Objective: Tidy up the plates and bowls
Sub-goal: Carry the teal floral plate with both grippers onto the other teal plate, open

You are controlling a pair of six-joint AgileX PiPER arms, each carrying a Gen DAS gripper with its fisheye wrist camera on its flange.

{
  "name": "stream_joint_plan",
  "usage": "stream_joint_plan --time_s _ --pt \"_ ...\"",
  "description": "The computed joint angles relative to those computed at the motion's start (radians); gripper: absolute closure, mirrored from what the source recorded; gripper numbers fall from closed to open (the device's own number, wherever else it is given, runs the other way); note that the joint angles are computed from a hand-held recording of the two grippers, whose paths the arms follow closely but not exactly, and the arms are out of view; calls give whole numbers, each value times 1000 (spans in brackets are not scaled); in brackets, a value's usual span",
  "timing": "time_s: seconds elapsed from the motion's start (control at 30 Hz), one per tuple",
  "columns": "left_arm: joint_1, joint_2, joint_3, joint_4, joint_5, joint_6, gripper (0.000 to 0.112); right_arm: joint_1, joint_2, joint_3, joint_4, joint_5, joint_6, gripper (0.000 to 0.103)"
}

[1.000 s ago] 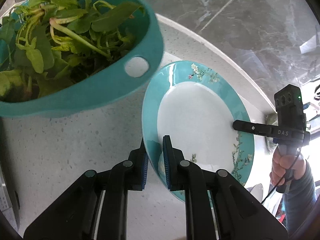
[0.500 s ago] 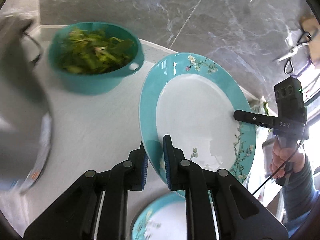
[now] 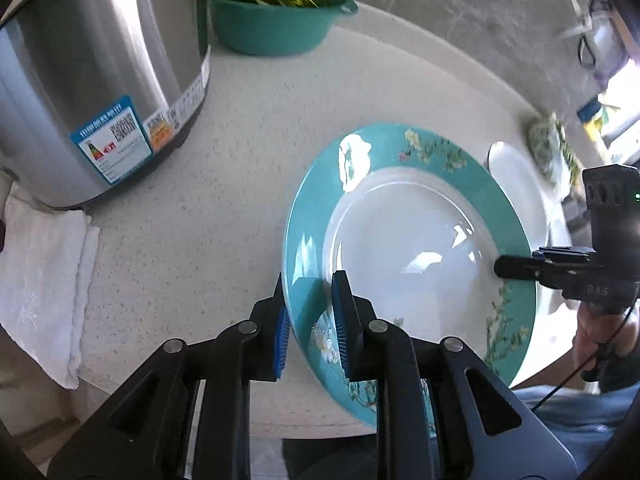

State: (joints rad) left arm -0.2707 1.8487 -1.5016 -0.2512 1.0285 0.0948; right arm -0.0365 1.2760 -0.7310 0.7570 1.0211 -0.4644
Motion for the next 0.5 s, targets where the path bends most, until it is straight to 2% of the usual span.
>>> stream_joint_plan --time_s 0.2,0.23,0.37,0.5 --pt "-45 -10 85 -7 -51 75 95 8 -42 94 -19 -72 46 89" --pt "-52 25 50 -9 -50 81 95 -1 -65 117 -29 -74 53 89" --pt "-79 52 69 -19 -80 127 95 -37 -115 186 -54 -84 59 88" --pt "-91 58 128 -33 -114 164 94 -59 -158 224 -101 -84 75 87"
